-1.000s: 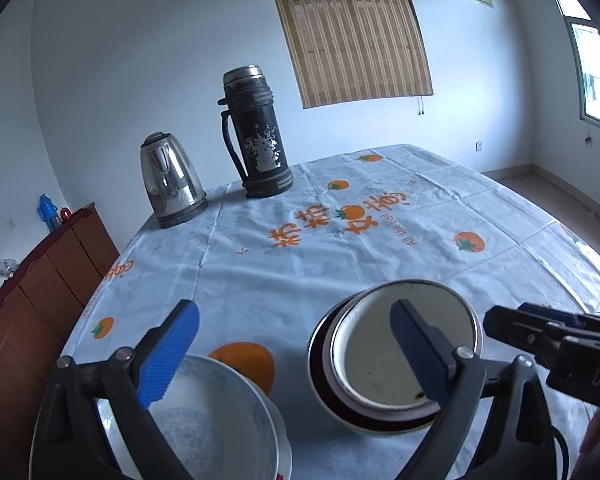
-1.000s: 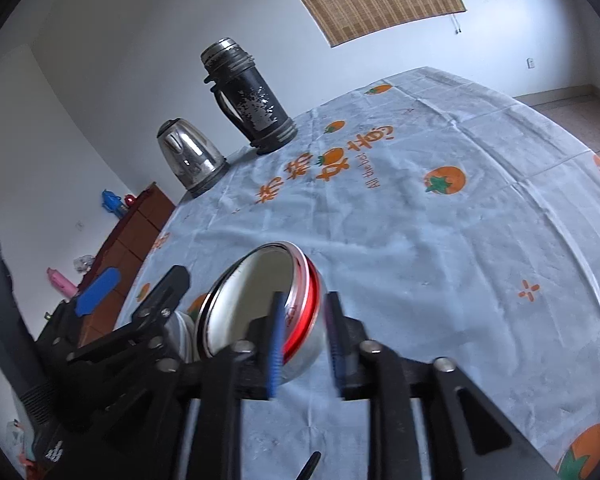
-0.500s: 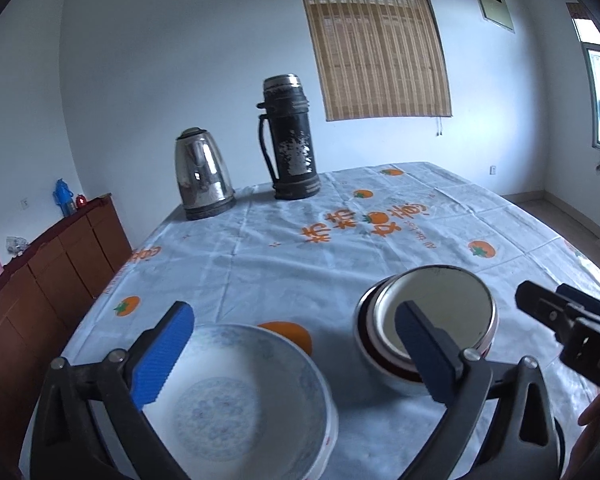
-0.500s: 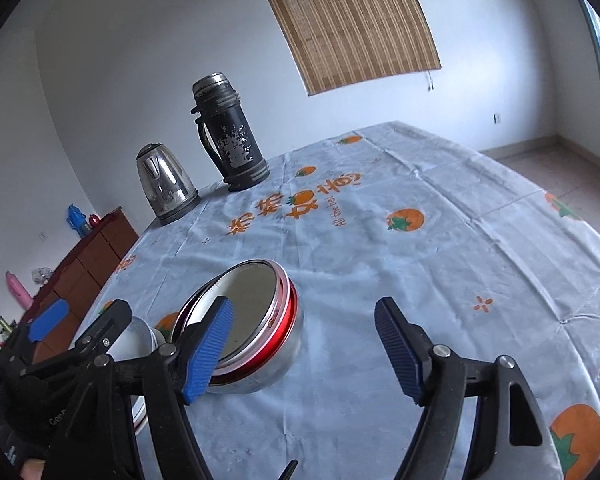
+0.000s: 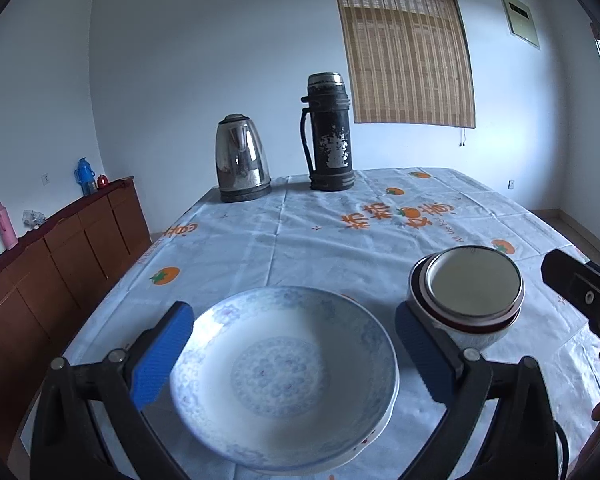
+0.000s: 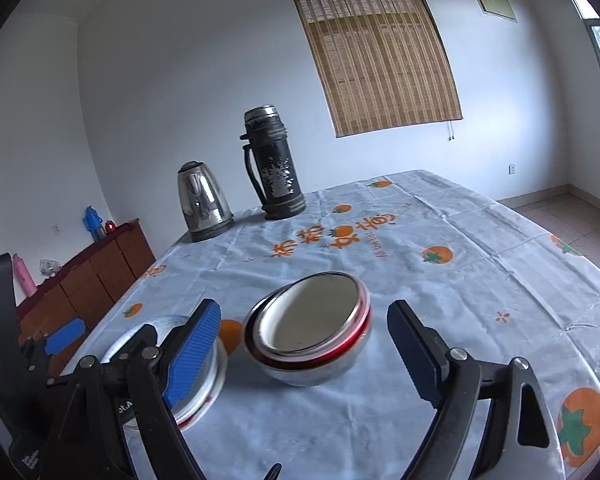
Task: Organize plates and bowls
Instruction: 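Raise both open grippers away from the nested bowls, then move both grippers toward the rim of the nested bowl stack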
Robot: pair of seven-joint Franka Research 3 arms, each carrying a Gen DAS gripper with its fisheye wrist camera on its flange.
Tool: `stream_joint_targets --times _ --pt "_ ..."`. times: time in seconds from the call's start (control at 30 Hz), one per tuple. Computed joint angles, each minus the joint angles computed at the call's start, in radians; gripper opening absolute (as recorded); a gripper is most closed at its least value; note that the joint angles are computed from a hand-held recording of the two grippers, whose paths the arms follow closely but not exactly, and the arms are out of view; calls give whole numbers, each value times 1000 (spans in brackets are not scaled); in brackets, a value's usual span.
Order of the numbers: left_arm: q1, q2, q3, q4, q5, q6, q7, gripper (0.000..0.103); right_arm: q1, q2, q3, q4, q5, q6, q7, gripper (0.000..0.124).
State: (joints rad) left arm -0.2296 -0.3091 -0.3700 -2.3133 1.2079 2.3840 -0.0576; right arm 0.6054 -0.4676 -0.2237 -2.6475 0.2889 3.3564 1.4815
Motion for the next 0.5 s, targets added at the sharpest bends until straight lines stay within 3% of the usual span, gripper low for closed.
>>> stream_joint_targets --times 0.33,0.5 --pt "4 -51 -3 -43 -20 -8 -14 102 -18 -32 48 -24 17 7 20 87" --pt "8 -59 -9 -51 -31 -13 -16 102 -121 -31 162 -39 22 39 28 88"
